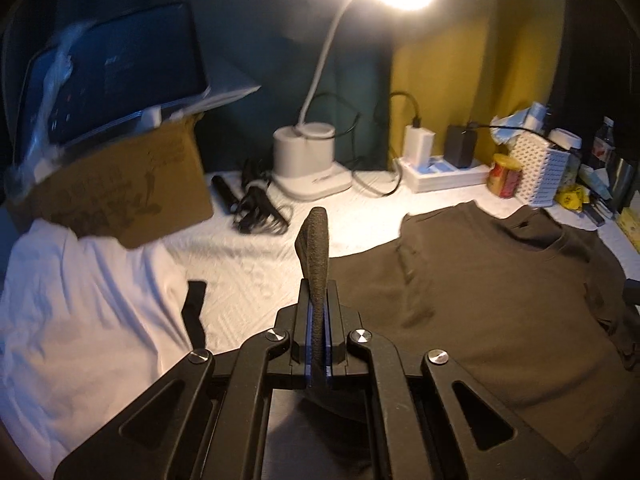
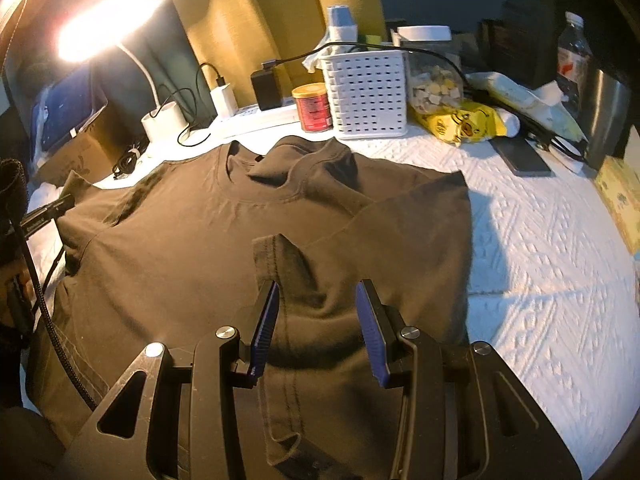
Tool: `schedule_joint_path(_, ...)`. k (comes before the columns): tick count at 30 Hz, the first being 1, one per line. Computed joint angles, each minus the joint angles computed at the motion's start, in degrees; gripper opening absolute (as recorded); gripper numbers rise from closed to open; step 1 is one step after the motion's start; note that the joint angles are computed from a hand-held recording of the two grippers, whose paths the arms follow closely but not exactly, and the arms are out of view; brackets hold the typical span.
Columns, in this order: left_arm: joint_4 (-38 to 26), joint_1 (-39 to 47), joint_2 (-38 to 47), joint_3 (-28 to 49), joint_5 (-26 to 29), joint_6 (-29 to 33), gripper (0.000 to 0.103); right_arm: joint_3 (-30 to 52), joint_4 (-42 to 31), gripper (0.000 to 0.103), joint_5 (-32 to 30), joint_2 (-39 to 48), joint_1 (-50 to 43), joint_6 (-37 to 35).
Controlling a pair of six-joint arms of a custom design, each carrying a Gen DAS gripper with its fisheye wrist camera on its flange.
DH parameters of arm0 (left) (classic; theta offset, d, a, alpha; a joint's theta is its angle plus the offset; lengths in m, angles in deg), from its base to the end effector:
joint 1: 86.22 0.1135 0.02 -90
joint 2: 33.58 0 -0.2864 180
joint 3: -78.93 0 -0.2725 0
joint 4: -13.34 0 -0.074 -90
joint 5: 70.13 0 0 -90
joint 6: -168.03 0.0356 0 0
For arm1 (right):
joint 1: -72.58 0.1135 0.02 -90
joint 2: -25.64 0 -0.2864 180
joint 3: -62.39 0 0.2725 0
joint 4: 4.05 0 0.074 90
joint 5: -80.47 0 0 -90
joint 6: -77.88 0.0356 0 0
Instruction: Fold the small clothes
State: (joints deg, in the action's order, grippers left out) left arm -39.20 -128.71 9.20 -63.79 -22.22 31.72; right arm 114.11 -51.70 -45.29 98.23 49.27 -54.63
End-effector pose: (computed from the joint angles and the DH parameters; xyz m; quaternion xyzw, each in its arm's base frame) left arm 0.1151 -0.0730 0.1967 -0.1287 0.8934 0.0669 0.4251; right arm 0.2163 -0.0706 0.1940 -0.2123 0.9124 0.1569 0.3128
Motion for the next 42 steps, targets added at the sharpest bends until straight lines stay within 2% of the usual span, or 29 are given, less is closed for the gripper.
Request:
schedule_joint_path(4, 1.2, -4.1, 4.3, 2.9, -1.1, -1.1, 0.002, 0.6, -1.2, 0.043, -1.7, 1.3, -3.4, -2.5)
schedule_joint_path(14, 13.5, -8.3, 21.3, 9.1, 2.7, 3.9, 0.003, 3.0, -4.3, 0.043, -5.1, 5.7, -11.6, -8.4)
schedule_joint_path(23, 22.5, -8.3, 34.7, 12.9, 11.7, 5.6, 0.003, 5.0, -6.7, 0.043, -6.1, 9.0, -16.8, -12.8)
schedule_joint_path(26, 23.4, -8.2, 38.5, 14.1, 15.3, 4.7, 0.003, 5.4, -7.1, 0.043, -6.2, 9.5, -17.6, -13.3)
schedule_joint_path(29, 24.5, -8.5, 38.8, 13.7, 18.0, 4.1, 0.004, 5.4, -7.2, 0.043, -6.3, 9.6, -17.9, -13.7)
schedule_joint_path(30, 24.5, -8.5, 38.6, 13.5, 18.5, 3.9, 0.008, 5.4, -7.3, 0.043, -6.3, 9.6, -18.0, -13.8)
schedule_joint_path(32, 24.9, -8.7, 37.0, 12.7, 19.6, 3.6, 0.025, 5.0, -7.5, 0.043, -6.2, 9.2, -17.9, -13.9)
schedule_joint_path(33, 25.4, -8.8, 35.7, 11.9, 20.1, 3.5, 0.045, 4.8, -7.4, 0.043, -6.2, 8.9, -17.6, -13.9)
schedule_joint_path(34, 25.8, -9.0, 34.1, 11.1, 20.3, 3.5, 0.06, 4.6, -7.4, 0.043, -6.1, 8.6, -17.3, -13.7)
schedule_joint_path(35, 25.9, -9.4, 31.7, 10.1, 20.3, 3.3, 0.063, 4.3, -7.2, 0.043, -6.1, 8.2, -16.9, -13.4)
schedule_joint_path(38, 23.2, -10.4, 26.5, 8.6, 19.6, 2.8, 0.063, 3.6, -7.1, 0.043, -6.0, 7.1, -16.0, -12.8)
schedule_joint_path(42, 15.4, -10.7, 19.2, 6.1, 16.7, 0.1, 0.063, 2.8, -7.0, 0.043, -5.8, 5.9, -15.0, -12.2)
